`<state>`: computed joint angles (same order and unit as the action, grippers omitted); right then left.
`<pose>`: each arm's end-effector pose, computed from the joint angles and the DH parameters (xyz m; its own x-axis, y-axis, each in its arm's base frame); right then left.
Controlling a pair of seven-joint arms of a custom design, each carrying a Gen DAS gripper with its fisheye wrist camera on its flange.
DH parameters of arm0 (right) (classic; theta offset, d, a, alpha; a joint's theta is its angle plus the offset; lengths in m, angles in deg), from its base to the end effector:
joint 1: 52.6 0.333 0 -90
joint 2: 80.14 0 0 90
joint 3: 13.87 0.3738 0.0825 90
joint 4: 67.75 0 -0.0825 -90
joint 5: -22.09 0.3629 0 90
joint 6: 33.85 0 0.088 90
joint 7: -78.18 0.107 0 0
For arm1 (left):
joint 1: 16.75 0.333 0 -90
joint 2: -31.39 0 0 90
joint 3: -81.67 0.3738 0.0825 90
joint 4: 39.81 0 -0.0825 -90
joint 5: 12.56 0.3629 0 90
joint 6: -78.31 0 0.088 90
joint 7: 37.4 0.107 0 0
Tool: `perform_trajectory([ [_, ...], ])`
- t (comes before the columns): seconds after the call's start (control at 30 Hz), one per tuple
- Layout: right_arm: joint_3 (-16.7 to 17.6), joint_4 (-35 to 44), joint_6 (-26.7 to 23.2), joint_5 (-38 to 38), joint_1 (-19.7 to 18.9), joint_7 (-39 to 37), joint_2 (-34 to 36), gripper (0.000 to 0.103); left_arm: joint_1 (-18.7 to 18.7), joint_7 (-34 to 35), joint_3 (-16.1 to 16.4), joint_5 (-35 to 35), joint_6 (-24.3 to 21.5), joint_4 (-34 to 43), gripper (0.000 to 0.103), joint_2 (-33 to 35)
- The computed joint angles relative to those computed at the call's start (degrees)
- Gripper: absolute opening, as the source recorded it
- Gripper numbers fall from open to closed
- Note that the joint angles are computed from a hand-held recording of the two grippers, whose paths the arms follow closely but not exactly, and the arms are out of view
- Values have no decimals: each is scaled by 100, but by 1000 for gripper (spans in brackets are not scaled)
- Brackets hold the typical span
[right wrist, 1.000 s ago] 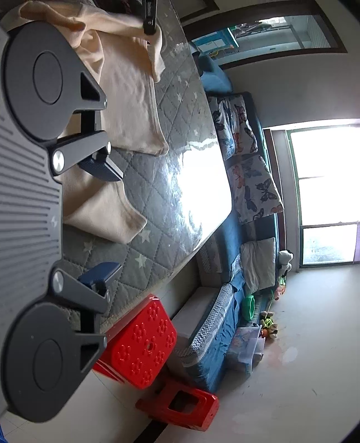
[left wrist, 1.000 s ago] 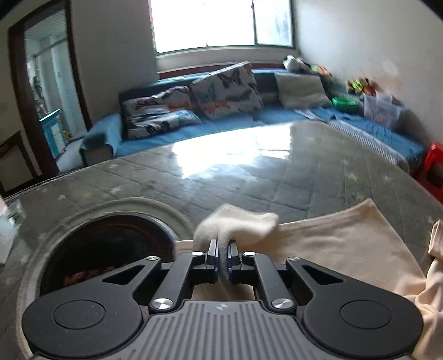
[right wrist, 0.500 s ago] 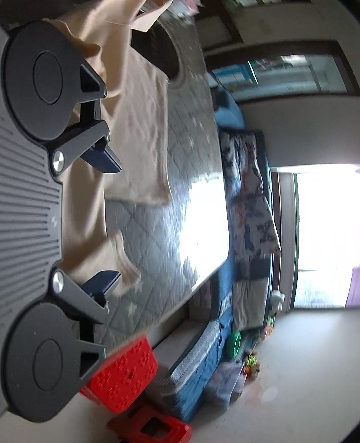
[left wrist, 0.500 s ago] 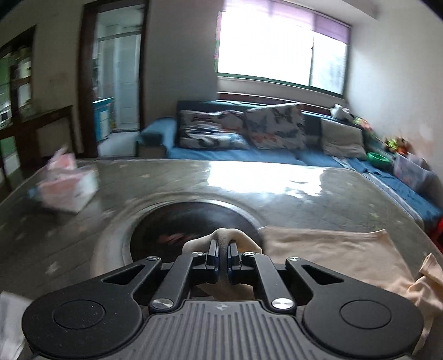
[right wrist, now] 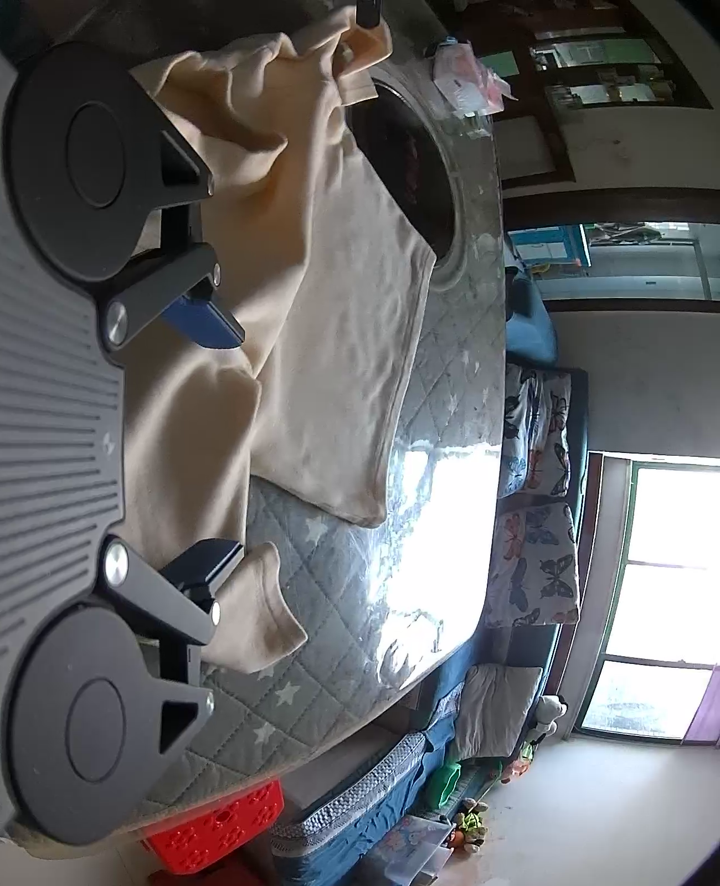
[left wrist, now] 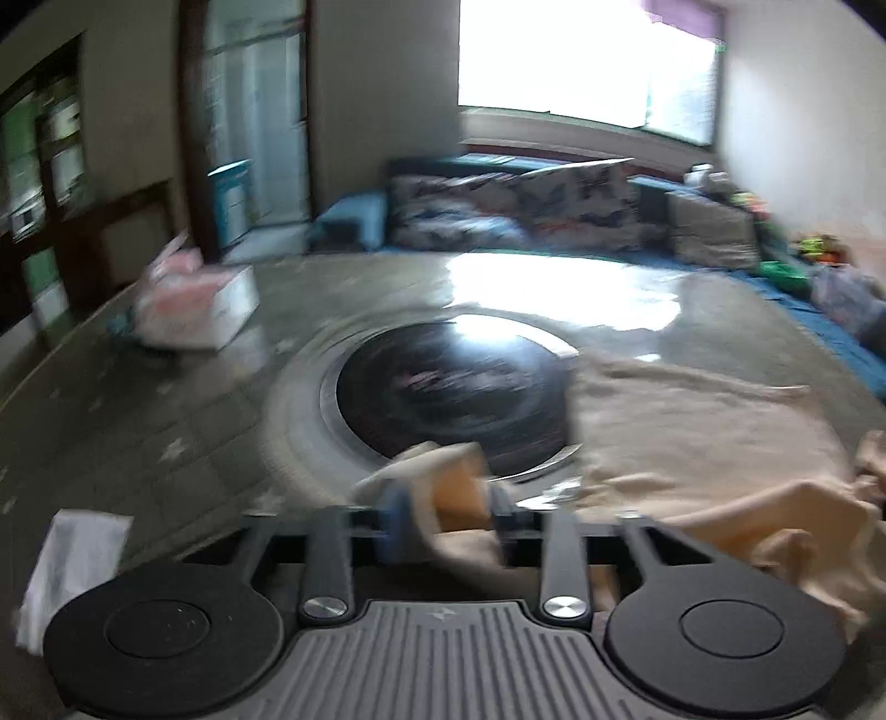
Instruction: Fold clothes
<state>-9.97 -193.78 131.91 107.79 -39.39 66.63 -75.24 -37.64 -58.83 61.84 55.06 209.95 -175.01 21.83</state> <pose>0.5336 0.1019 0.4439 0.6177 -0.7853 0.0414 -0.4898 -0.4253 -0.7611 0.3652 -0.2963 0.4808 0.4024 -0.9151 0.0274 -0.5241 -0.2548 -0.8127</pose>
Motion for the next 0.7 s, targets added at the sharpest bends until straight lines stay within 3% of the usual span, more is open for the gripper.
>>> perform_trajectory([
  [0.17,-6,192,53,259,-26,-125,145,73,-47,69,28,842,940,324,62,434],
  [0.3,-23,456,480,689,-38,-380,387,71,-105,409,114,1060,1524,623,64,886],
  [0.43,-72,625,815,166,-93,228,673,64,-194,665,186,1160,1763,794,63,1151],
  [0.5,-40,670,926,90,-159,295,767,62,-219,749,229,1155,1815,829,58,1214],
  [0.6,-22,687,948,-200,-272,577,868,50,-239,828,275,1140,1880,839,50,1239],
  [0.67,36,702,1008,-208,-351,566,918,33,-231,871,303,1162,1956,838,43,1248],
  [0.7,66,730,1078,-183,-369,541,955,31,-229,891,311,1175,1990,840,40,1260],
])
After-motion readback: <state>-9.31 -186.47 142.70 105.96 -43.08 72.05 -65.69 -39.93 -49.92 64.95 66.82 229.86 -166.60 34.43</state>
